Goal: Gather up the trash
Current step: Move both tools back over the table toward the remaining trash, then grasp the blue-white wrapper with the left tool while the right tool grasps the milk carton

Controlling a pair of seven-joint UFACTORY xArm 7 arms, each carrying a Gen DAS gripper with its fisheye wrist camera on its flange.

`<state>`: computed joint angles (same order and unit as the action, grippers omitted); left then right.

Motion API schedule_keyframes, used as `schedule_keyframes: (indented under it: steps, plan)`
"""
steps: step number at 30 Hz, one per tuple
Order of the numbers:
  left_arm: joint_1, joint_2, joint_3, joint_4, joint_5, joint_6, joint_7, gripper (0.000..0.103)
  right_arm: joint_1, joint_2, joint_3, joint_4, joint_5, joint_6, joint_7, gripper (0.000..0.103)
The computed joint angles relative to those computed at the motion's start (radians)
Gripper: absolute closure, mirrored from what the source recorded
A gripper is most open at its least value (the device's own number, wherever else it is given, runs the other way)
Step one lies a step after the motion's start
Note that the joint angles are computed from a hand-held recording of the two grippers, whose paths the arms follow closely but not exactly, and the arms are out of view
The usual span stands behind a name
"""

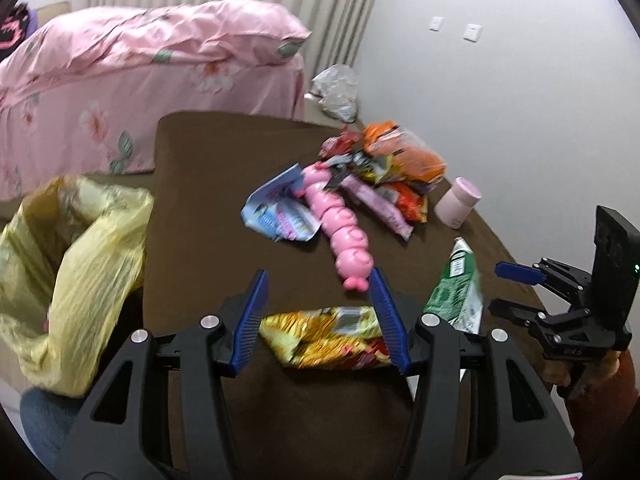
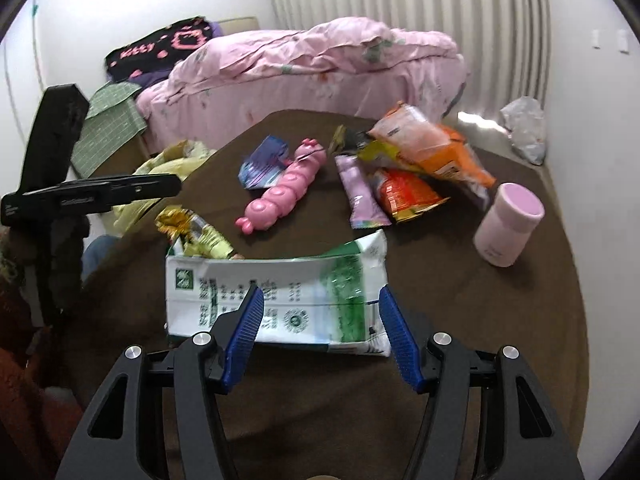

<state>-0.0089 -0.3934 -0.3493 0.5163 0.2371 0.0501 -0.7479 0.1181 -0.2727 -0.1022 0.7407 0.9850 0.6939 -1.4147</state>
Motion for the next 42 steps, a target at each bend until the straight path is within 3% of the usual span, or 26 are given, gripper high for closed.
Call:
schedule_keyframes:
  steps: [2, 6, 10, 11, 12, 15, 16, 18, 19, 22, 23, 28, 31, 33, 37, 39, 40, 42]
  plan:
    - [0.037, 0.018, -0.027, 0.023, 0.033, -0.015, 0.008, 0.053, -0.005, -0.004, 0.0, -0.004, 0.008, -0.023, 0.013, 0.046]
    - [0.225, 0.073, -0.158, 0.091, 0.148, -0.034, -0.036, 0.053, -0.01, -0.012, 0.0, -0.019, 0.009, -0.067, 0.044, 0.046]
    - [0.392, 0.222, -0.264, 0.243, 0.321, 0.048, -0.132, 0.053, -0.004, -0.04, -0.016, -0.039, 0.011, -0.052, 0.063, 0.046]
    - [0.389, 0.268, -0.256, 0.279, 0.337, 0.071, -0.138, 0.053, -0.005, -0.05, -0.022, -0.044, 0.008, -0.034, 0.069, 0.046]
    - [0.373, 0.308, -0.24, 0.308, 0.323, 0.09, -0.121, 0.053, -0.007, -0.063, -0.028, -0.05, 0.0, -0.009, 0.084, 0.046]
    - [0.314, 0.41, -0.191, 0.371, 0.122, 0.129, 0.058, 0.058, -0.014, -0.081, -0.058, -0.05, -0.034, 0.142, 0.119, 0.046]
    - [0.32, 0.439, -0.199, 0.391, 0.098, 0.148, 0.082, 0.064, -0.006, -0.095, -0.069, -0.058, -0.057, 0.191, 0.125, 0.046]
    - [0.272, 0.446, -0.149, 0.4, 0.14, 0.171, 0.045, 0.079, -0.013, -0.141, -0.03, -0.098, -0.075, 0.181, 0.118, 0.046]
    - [0.26, 0.436, -0.135, 0.39, 0.143, 0.172, 0.033, 0.08, -0.003, -0.179, -0.004, -0.135, -0.084, 0.14, 0.111, 0.046]
    - [0.225, 0.367, -0.108, 0.313, 0.011, 0.128, 0.099, 0.081, 0.054, -0.263, 0.061, -0.233, -0.088, -0.034, 0.105, 0.046]
    - [0.203, 0.338, -0.093, 0.281, -0.044, 0.114, 0.134, 0.086, 0.079, -0.279, 0.076, -0.256, -0.081, -0.086, 0.1, 0.046]
    - [0.038, 0.202, 0.028, 0.128, -0.251, 0.101, 0.245, 0.09, 0.175, -0.294, 0.115, -0.32, -0.089, -0.27, 0.115, 0.047]
    - [-0.052, 0.152, 0.088, 0.064, -0.29, 0.092, 0.247, 0.09, 0.198, -0.276, 0.13, -0.345, -0.14, -0.403, 0.128, 0.047]
    - [-0.103, 0.124, 0.118, 0.028, -0.296, 0.082, 0.232, 0.09, 0.183, -0.262, 0.127, -0.353, -0.191, -0.457, 0.157, 0.047]
    - [-0.264, 0.107, 0.227, -0.001, -0.366, 0.061, 0.285, 0.09, 0.073, -0.218, 0.176, -0.357, -0.324, -0.562, 0.266, 0.048]
    - [-0.307, 0.101, 0.247, -0.007, -0.386, 0.057, 0.307, 0.09, 0.081, -0.228, 0.111, -0.33, -0.322, -0.502, 0.296, 0.047]
    - [-0.308, 0.101, 0.246, -0.006, -0.384, 0.056, 0.309, 0.09, 0.111, -0.238, 0.039, -0.298, -0.281, -0.435, 0.317, 0.048]
    - [-0.268, 0.092, 0.201, -0.01, -0.345, 0.052, 0.27, 0.089, 0.168, -0.226, -0.075, -0.235, -0.201, -0.334, 0.378, 0.047]
